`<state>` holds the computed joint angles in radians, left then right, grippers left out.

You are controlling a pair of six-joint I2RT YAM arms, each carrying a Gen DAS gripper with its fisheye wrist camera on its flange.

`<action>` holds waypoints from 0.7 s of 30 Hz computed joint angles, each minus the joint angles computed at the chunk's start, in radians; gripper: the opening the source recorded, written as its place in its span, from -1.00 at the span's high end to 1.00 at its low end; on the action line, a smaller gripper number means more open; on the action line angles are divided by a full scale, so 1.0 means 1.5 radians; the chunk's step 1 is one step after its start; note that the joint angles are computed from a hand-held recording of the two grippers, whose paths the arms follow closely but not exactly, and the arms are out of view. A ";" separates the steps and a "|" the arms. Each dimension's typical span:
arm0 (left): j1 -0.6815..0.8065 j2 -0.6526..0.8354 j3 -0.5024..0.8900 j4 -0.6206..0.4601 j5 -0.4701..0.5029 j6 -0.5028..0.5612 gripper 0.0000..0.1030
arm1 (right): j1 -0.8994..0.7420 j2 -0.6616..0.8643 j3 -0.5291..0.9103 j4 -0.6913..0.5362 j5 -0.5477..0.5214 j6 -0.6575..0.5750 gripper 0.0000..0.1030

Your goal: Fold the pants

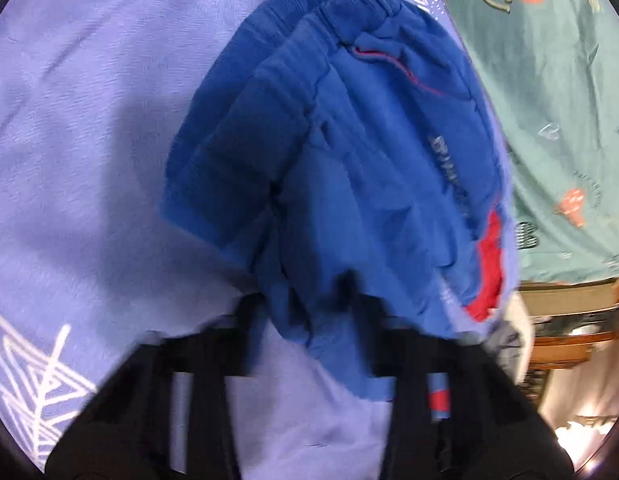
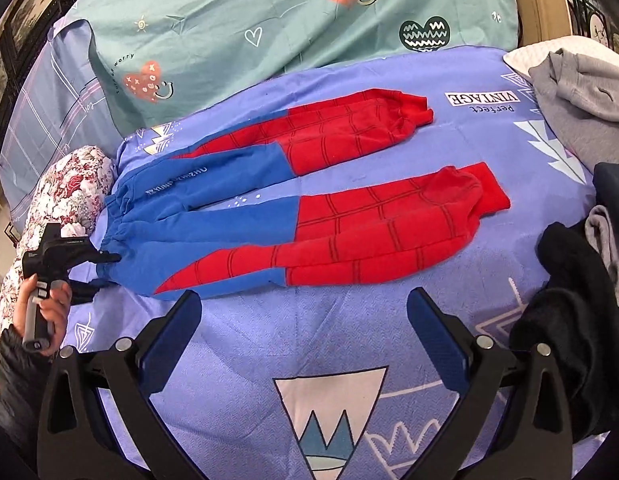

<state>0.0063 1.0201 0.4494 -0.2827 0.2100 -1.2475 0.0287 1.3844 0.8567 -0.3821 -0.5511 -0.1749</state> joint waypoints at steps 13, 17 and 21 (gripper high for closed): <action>-0.319 -0.024 0.185 -0.298 -0.383 -0.117 0.86 | -0.068 0.204 0.203 -0.080 0.090 0.050 -0.97; -0.305 -0.043 0.176 -0.304 -0.365 -0.111 0.86 | -0.095 0.298 0.304 -0.093 0.094 0.100 -0.97; -0.303 -0.044 0.171 -0.298 -0.364 -0.109 0.86 | -0.077 0.439 0.487 -0.246 0.054 0.050 -0.79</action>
<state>-0.4486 0.9537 0.7056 -0.7290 -0.3365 -1.4116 -0.0868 2.0424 1.5875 -0.7508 -0.4699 -0.1000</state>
